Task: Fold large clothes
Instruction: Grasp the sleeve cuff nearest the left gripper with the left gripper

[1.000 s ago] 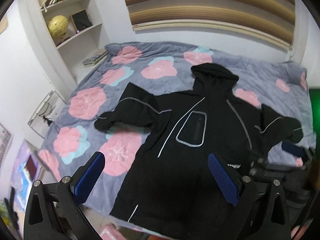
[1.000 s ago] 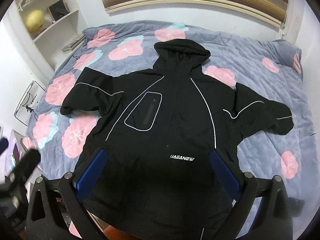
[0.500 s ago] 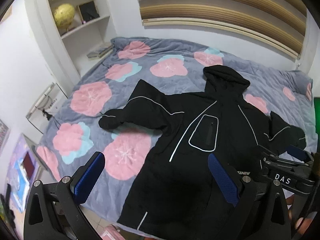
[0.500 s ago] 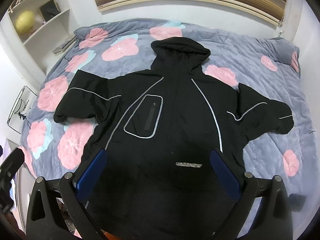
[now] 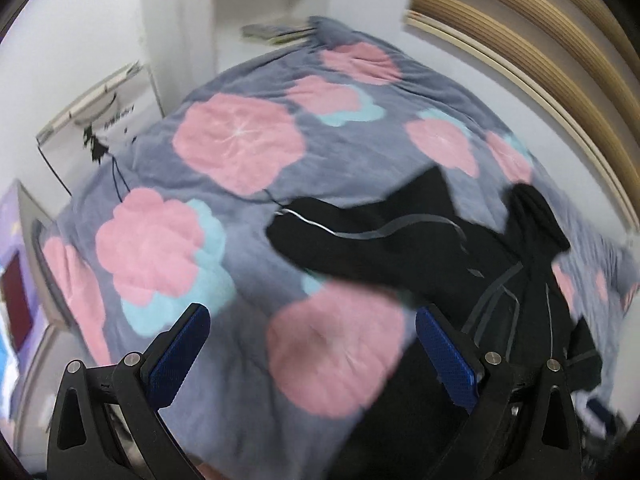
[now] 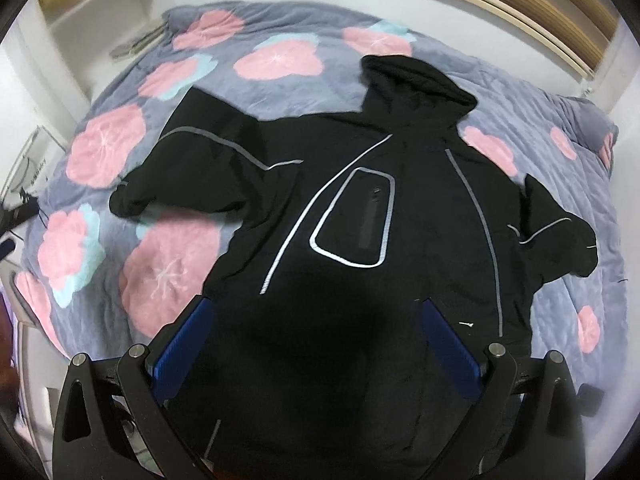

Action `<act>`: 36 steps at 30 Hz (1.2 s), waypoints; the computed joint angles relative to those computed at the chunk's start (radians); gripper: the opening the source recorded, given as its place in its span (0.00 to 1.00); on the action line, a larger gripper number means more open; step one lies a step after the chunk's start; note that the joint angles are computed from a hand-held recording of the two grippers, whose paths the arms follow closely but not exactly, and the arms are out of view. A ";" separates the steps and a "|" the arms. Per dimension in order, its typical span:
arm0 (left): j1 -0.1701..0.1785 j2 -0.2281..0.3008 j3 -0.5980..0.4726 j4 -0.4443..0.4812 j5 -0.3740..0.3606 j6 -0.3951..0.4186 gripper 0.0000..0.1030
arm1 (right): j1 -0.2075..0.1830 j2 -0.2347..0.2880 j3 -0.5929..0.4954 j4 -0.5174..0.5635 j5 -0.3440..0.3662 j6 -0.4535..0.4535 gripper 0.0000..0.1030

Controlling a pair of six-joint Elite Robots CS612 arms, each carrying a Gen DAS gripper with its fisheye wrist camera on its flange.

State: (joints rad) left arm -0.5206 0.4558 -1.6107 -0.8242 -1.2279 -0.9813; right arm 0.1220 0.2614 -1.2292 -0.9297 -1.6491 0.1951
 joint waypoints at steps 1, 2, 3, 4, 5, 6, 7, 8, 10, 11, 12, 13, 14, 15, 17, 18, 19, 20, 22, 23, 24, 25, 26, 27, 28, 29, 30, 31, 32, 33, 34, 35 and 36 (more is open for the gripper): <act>0.020 0.014 -0.004 -0.022 -0.017 0.004 1.00 | 0.009 -0.005 0.018 -0.004 -0.007 0.004 1.00; 0.036 0.023 -0.001 -0.041 -0.037 0.011 0.99 | 0.014 -0.009 0.031 -0.009 -0.014 0.006 1.00; 0.057 0.036 0.002 -0.077 -0.072 0.018 0.99 | 0.020 -0.016 0.050 -0.013 -0.029 0.013 1.00; 0.082 0.057 0.003 -0.130 -0.117 0.024 0.99 | 0.027 -0.023 0.073 -0.025 -0.043 0.014 1.00; 0.097 0.072 0.007 -0.170 -0.148 0.028 0.99 | 0.032 -0.028 0.089 -0.037 -0.054 0.014 1.00; 0.113 0.086 0.011 -0.207 -0.178 0.027 0.99 | 0.036 -0.033 0.106 -0.049 -0.065 0.014 1.00; 0.135 0.102 0.023 -0.253 -0.224 0.020 0.99 | 0.040 -0.043 0.133 -0.065 -0.081 0.013 1.00; 0.148 0.114 0.033 -0.286 -0.253 0.017 0.99 | 0.042 -0.049 0.152 -0.078 -0.089 0.013 1.00; 0.171 0.136 0.057 -0.357 -0.292 0.019 0.98 | 0.046 -0.065 0.201 -0.117 -0.110 0.014 1.00; 0.183 0.144 0.077 -0.384 -0.315 0.025 0.97 | 0.046 -0.073 0.224 -0.132 -0.117 0.016 1.00; 0.198 0.153 0.098 -0.423 -0.360 0.025 0.96 | 0.046 -0.081 0.249 -0.142 -0.121 0.020 1.00; 0.214 0.160 0.123 -0.457 -0.416 0.019 0.95 | 0.046 -0.095 0.287 -0.155 -0.121 0.025 1.00; 0.224 0.166 0.139 -0.480 -0.456 0.009 0.94 | 0.047 -0.106 0.316 -0.164 -0.119 0.027 1.00; 0.235 0.170 0.160 -0.506 -0.501 0.003 0.94 | 0.047 -0.114 0.340 -0.172 -0.117 0.028 1.00; 0.242 0.168 0.206 -0.510 -0.517 0.013 0.94 | 0.048 -0.130 0.391 -0.184 -0.110 0.023 1.00; 0.244 0.164 0.224 -0.504 -0.518 0.026 0.94 | 0.050 -0.139 0.417 -0.188 -0.104 0.016 1.00; 0.245 0.160 0.248 -0.499 -0.530 0.043 0.93 | 0.052 -0.146 0.439 -0.192 -0.100 0.007 1.00; 0.246 0.159 0.262 -0.504 -0.541 0.048 0.88 | 0.054 -0.149 0.450 -0.194 -0.099 -0.002 1.00; 0.245 0.155 0.289 -0.515 -0.558 0.063 0.76 | 0.060 -0.152 0.471 -0.197 -0.100 -0.024 1.00; 0.240 0.148 0.301 -0.504 -0.533 0.077 0.65 | 0.061 -0.152 0.474 -0.198 -0.097 -0.031 1.00; 0.237 0.144 0.305 -0.505 -0.510 0.094 0.49 | 0.062 -0.154 0.484 -0.202 -0.094 -0.037 1.00; 0.235 0.144 0.304 -0.523 -0.499 0.106 0.44 | 0.062 -0.156 0.493 -0.209 -0.092 -0.044 1.00; 0.234 0.144 0.298 -0.536 -0.487 0.108 0.41 | 0.062 -0.158 0.501 -0.220 -0.091 -0.050 1.00; 0.231 0.140 0.293 -0.543 -0.463 0.113 0.39 | 0.062 -0.158 0.508 -0.232 -0.092 -0.055 1.00; 0.226 0.133 0.285 -0.544 -0.421 0.125 0.39 | 0.061 -0.161 0.521 -0.261 -0.095 -0.063 1.00; 0.222 0.124 0.275 -0.548 -0.370 0.139 0.39 | 0.061 -0.162 0.532 -0.289 -0.101 -0.070 1.00; 0.221 0.118 0.266 -0.553 -0.334 0.144 0.39 | 0.062 -0.164 0.548 -0.329 -0.108 -0.081 1.00; 0.222 0.109 0.252 -0.563 -0.273 0.142 0.39 | 0.062 -0.166 0.568 -0.380 -0.111 -0.094 1.00; 0.224 0.106 0.242 -0.567 -0.231 0.135 0.39 | 0.062 -0.169 0.587 -0.427 -0.108 -0.105 1.00; 0.228 0.101 0.230 -0.564 -0.185 0.120 0.39 | 0.062 -0.175 0.616 -0.482 -0.096 -0.114 0.98; 0.239 0.099 0.218 -0.567 -0.152 0.092 0.39 | 0.061 -0.183 0.646 -0.523 -0.083 -0.117 0.96; 0.250 0.105 0.211 -0.589 -0.161 0.073 0.39 | 0.060 -0.198 0.695 -0.570 -0.057 -0.116 0.95; 0.259 0.109 0.208 -0.594 -0.195 0.060 0.39 | 0.058 -0.215 0.746 -0.607 -0.021 -0.113 0.92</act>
